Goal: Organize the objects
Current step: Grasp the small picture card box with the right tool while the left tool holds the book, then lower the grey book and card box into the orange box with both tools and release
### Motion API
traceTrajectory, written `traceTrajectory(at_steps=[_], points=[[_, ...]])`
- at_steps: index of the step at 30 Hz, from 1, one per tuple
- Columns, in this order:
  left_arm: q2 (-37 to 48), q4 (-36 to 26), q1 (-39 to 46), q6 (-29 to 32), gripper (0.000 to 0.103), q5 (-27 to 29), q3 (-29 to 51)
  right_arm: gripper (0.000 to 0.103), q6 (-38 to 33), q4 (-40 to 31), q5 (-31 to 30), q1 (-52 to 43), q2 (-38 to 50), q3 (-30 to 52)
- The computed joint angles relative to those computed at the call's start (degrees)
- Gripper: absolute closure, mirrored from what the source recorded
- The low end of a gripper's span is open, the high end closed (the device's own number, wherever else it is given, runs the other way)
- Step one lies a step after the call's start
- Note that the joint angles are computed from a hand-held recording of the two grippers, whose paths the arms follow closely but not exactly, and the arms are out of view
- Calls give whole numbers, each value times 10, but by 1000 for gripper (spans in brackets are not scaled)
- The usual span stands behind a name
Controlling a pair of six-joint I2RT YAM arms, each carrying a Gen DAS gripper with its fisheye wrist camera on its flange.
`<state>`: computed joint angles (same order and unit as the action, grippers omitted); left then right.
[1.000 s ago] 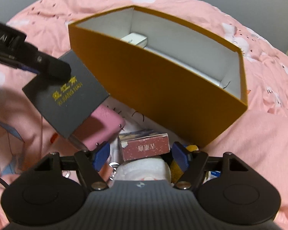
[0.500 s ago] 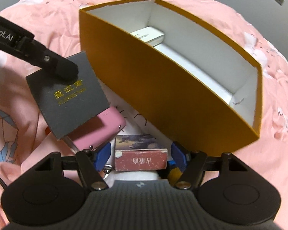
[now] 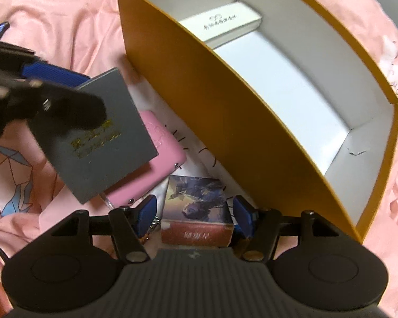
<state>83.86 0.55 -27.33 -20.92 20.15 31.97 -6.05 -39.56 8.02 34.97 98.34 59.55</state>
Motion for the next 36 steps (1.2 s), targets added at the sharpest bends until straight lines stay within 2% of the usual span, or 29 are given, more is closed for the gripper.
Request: traceTrajectory(at_steps=[4, 7, 11, 19, 25, 28, 31, 36], points=[[1, 2, 0, 0, 61, 0, -1, 38, 15, -54, -8, -2, 52, 45], [1, 4, 2, -2, 61, 5, -2, 43, 26, -85, -13, -8, 92, 80], [-2, 3, 5, 2, 61, 8, -4, 44, 30, -92, -21, -12, 87, 81], [-42, -26, 4, 15, 61, 20, -4, 45, 38, -106, -20, 17, -53, 22], [-104, -71, 7, 27, 61, 36, 12, 45, 46, -149, 2, 39, -177, 26], [-127, -108, 24, 41, 61, 50, 44, 45, 44, -170, 15, 46, -218, 47], [-125, -142, 43, 61, 61, 65, 90, 45, 11, -171, 0, 12, -232, 76], [-52, -166, 51, 83, 61, 60, 192, 45, 10, -151, 11, -15, -244, 103]])
